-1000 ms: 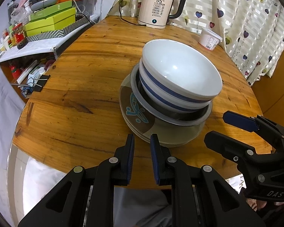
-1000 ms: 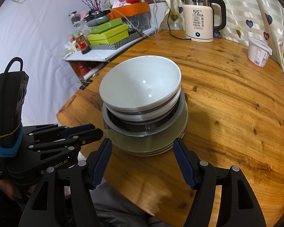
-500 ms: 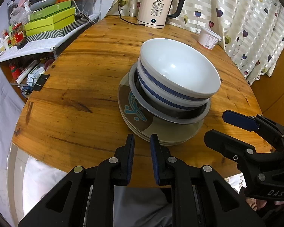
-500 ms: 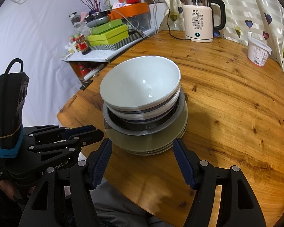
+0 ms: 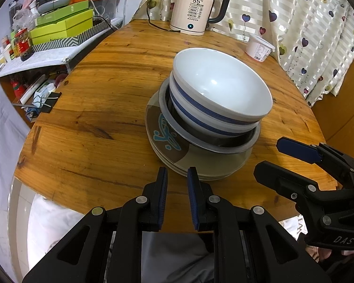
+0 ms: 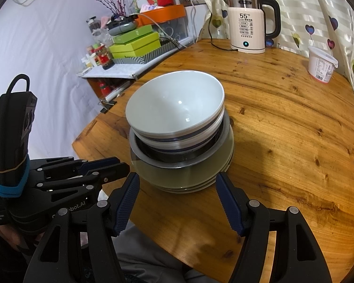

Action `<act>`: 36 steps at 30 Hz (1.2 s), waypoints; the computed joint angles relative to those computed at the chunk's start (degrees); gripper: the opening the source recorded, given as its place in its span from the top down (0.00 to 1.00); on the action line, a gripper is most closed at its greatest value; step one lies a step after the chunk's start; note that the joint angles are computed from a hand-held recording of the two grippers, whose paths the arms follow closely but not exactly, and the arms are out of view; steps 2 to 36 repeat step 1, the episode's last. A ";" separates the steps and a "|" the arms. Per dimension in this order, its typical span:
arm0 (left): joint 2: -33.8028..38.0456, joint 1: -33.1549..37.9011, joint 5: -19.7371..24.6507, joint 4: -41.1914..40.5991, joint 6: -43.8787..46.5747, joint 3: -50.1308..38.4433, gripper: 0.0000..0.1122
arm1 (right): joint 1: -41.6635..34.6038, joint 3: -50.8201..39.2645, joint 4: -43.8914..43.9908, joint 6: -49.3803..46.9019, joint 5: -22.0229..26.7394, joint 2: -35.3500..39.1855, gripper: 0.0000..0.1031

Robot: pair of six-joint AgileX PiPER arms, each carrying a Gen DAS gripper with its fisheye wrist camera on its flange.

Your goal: Organize plates and bowls

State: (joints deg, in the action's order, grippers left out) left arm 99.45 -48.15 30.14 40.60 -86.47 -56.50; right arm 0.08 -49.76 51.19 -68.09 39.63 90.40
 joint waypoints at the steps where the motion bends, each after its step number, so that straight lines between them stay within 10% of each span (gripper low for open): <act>1: 0.00 -0.26 0.26 0.08 -0.29 -0.01 0.84 | 0.08 0.23 0.08 0.01 -0.04 -0.22 0.35; 36: 0.00 -0.26 0.26 0.08 -0.29 -0.01 0.84 | 0.08 0.23 0.08 0.01 -0.04 -0.22 0.35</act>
